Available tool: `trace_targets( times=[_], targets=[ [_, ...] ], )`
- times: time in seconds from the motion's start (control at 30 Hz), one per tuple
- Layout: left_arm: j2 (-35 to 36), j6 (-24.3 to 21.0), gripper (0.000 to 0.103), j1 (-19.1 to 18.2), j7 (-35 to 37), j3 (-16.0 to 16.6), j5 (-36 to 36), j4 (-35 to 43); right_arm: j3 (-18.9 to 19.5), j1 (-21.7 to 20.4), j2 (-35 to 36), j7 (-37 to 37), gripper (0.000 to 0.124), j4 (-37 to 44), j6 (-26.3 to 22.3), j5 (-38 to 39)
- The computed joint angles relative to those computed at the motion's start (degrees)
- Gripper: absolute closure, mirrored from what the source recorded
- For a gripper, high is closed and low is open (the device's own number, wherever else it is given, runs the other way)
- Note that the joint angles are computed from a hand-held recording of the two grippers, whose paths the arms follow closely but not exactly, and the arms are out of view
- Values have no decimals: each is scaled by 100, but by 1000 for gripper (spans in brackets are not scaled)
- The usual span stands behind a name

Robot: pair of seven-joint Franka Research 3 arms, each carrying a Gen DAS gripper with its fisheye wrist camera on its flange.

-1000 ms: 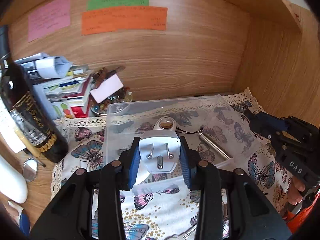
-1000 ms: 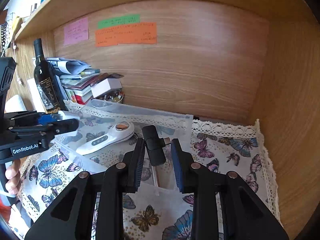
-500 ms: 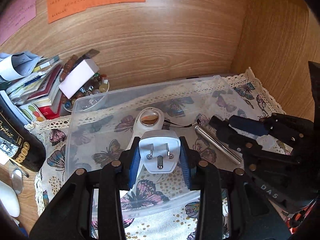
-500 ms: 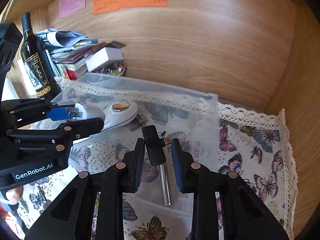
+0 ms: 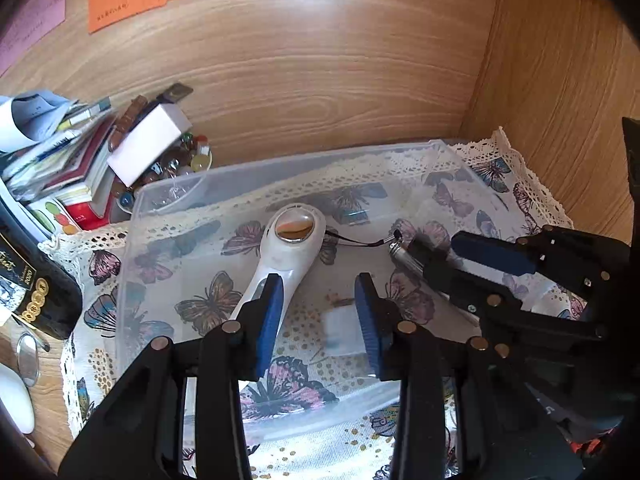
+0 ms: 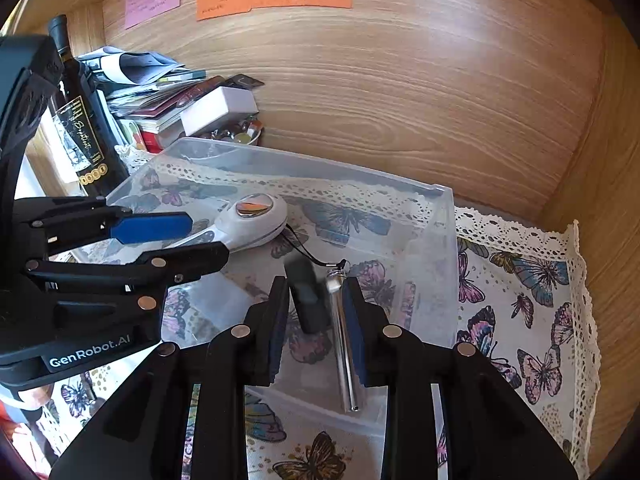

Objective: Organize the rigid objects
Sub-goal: 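Drop the white plug into the box with the left tool while the right tool drops the black cylinder, then grasp the keys with the left tool while the right tool grasps a small black item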

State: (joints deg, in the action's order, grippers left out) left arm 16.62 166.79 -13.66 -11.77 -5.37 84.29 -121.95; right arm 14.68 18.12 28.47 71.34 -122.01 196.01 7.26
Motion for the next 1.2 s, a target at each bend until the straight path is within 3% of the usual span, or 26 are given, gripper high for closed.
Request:
trace_targets(
  times=[0.3,0.57,0.77,1.2],
  targets=[
    [-541,-323,52,-6,-714,-178,697,-359,228,-260,-300,256,93,-459,434,-266],
    [-1336,-880,18,43,-1547,-520,1290,-1069,163,-429,-836,900,80,-1304,1268,-911],
    [-1610,-1003,13,55,-1456,-682,954,-1589,-83,-427,-1082,1403,74,-1861,1586,-1348],
    [-1553,-747,13,-55,-1861,-800,682,-2297,-77,-665,-1041,2104,74,-2448,1447,-2266]
  ],
)
